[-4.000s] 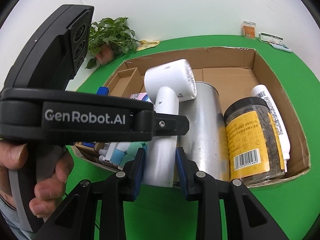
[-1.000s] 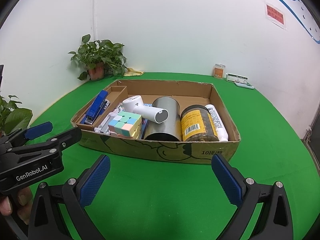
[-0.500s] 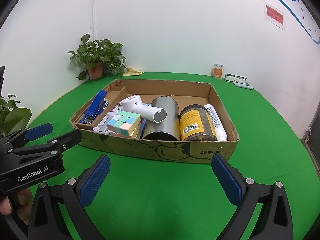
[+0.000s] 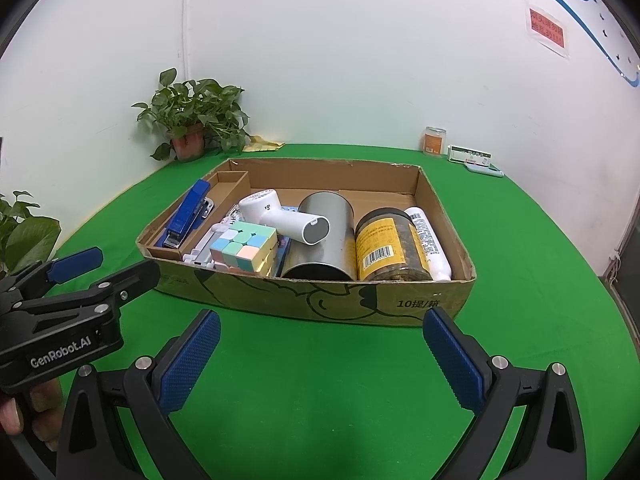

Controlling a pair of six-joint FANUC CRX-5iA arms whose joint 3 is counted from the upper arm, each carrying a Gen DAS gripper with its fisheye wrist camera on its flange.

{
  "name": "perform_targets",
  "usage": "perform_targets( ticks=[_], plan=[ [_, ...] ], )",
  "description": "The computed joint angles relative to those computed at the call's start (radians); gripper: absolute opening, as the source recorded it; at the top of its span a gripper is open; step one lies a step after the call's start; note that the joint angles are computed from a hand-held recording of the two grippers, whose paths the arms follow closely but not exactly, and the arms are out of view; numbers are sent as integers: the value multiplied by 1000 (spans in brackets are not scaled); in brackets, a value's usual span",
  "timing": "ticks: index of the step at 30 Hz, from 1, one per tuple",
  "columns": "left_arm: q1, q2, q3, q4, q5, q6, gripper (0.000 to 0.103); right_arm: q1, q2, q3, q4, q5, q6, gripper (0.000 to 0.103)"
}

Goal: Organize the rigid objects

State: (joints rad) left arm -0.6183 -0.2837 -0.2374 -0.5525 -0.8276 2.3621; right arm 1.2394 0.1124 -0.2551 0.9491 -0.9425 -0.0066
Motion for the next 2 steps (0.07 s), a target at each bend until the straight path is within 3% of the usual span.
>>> perform_targets(
  ticks=[2],
  plan=[
    [5, 1, 0, 2, 3, 2, 82, -1, 1, 2, -3, -1, 2, 102]
  ],
)
